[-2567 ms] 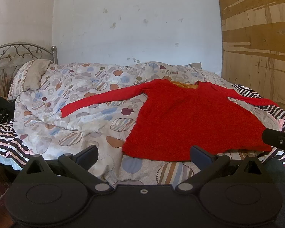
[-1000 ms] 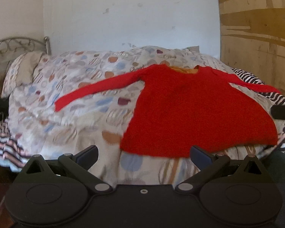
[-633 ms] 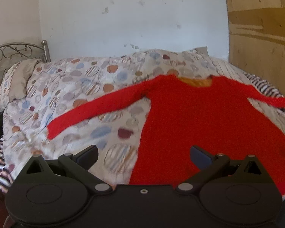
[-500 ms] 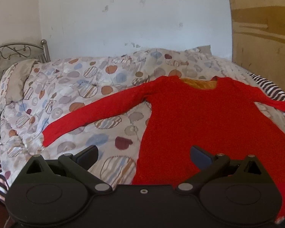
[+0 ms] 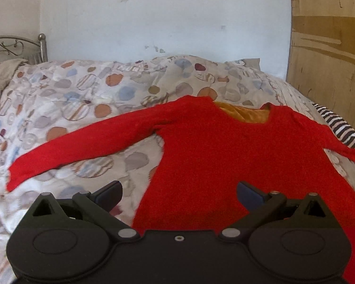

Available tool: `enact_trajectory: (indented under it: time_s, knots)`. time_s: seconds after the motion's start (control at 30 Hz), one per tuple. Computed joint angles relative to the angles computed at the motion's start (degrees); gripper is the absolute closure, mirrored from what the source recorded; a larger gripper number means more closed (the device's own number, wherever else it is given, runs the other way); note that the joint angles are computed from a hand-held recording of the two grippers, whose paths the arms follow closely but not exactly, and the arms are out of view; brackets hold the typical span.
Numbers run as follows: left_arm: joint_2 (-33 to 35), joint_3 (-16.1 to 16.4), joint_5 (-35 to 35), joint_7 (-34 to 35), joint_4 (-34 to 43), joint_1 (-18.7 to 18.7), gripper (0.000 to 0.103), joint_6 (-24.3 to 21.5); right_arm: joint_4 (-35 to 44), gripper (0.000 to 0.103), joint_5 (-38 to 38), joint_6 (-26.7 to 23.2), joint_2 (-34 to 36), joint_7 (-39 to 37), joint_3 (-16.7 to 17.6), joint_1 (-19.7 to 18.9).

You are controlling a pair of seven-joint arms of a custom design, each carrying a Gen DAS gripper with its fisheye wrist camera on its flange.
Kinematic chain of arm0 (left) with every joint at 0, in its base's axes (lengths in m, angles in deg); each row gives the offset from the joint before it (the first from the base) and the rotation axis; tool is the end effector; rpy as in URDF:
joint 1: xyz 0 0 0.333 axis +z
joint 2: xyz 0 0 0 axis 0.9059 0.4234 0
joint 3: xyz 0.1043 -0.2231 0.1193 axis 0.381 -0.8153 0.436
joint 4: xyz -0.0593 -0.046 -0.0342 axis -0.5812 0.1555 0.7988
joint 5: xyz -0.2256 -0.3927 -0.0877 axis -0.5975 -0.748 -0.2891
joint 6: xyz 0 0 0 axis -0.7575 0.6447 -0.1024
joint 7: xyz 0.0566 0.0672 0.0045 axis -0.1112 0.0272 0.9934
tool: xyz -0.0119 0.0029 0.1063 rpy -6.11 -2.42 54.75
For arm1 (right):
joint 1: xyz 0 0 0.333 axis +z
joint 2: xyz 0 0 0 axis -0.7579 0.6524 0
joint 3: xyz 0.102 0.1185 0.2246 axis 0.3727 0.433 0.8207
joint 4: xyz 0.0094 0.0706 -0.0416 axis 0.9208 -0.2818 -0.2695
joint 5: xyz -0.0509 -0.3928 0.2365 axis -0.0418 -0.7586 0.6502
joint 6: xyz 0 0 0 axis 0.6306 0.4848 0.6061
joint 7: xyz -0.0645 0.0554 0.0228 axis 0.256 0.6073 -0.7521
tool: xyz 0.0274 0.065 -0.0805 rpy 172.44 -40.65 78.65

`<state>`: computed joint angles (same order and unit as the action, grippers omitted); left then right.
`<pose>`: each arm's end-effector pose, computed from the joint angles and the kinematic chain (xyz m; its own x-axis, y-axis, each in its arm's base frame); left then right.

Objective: Fold small clothes
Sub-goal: 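Reach the right gripper to the red sleeve cuff and close on it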

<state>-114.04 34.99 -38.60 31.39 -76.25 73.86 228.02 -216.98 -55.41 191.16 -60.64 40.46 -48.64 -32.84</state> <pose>0.4357 -0.1568 0.5161 0.3163 -0.9485 -0.0166 -0.5098 -0.1552 -0.8462 0.5434 -0.0754 0.5270 -0.2235 -0.8112 -0.5403 -0.4125 0.5810 -0.7017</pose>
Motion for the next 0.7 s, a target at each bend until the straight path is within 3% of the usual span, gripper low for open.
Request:
enact_trajectory:
  time_s: [0.07,0.13,0.2,0.3,0.33,0.4,0.5,0.6,0.63,0.67,0.7]
  knots:
    - [3.7,-1.8,1.2,-1.9,2.1,2.9,0.001,2.3,4.2,0.000,3.5,0.6,5.0,-1.4,-4.1,3.9]
    - [6.8,-3.6,2.8,-4.1,4.0,5.3,0.001,3.6,8.4,0.000,7.2,0.1,10.1,-2.3,-5.7,4.9]
    - [10.2,-4.6,4.3,-5.7,6.1,6.7,0.001,3.7,12.4,0.001,14.8,0.4,14.6,-6.3,-8.8,8.1]
    - [13.7,-3.5,5.7,-6.7,7.6,5.8,0.001,3.6,19.7,0.019,29.0,-2.5,22.2,-12.9,-12.3,10.6]
    - [14.5,-3.1,6.2,-6.9,7.9,5.3,0.001,3.6,21.7,0.026,29.5,-3.6,24.7,-10.7,-11.9,9.6]
    - [15.1,-2.2,7.4,-7.1,7.8,4.4,0.001,3.3,25.0,0.030,28.4,-5.6,29.0,-4.8,-11.2,7.5]
    - [14.6,-0.9,8.6,-7.6,7.1,3.2,0.001,2.7,28.7,0.036,29.4,-7.4,33.5,-1.8,-9.4,4.8]
    - [13.5,0.3,9.1,-7.8,6.2,2.4,0.001,2.5,31.1,0.048,28.9,-6.6,36.8,1.4,-7.6,2.8]
    - [13.2,0.6,9.2,-7.6,5.9,2.1,0.001,2.4,31.5,0.059,27.5,-6.3,37.5,3.2,-7.4,2.5]
    - [12.9,1.0,9.0,-7.3,5.7,1.9,0.001,2.1,31.9,0.079,26.9,-5.6,38.0,4.6,-6.9,2.1]
    - [12.5,1.2,8.9,-7.2,5.6,1.8,0.001,1.8,32.0,0.087,26.7,-4.7,38.3,5.6,-6.3,1.6]
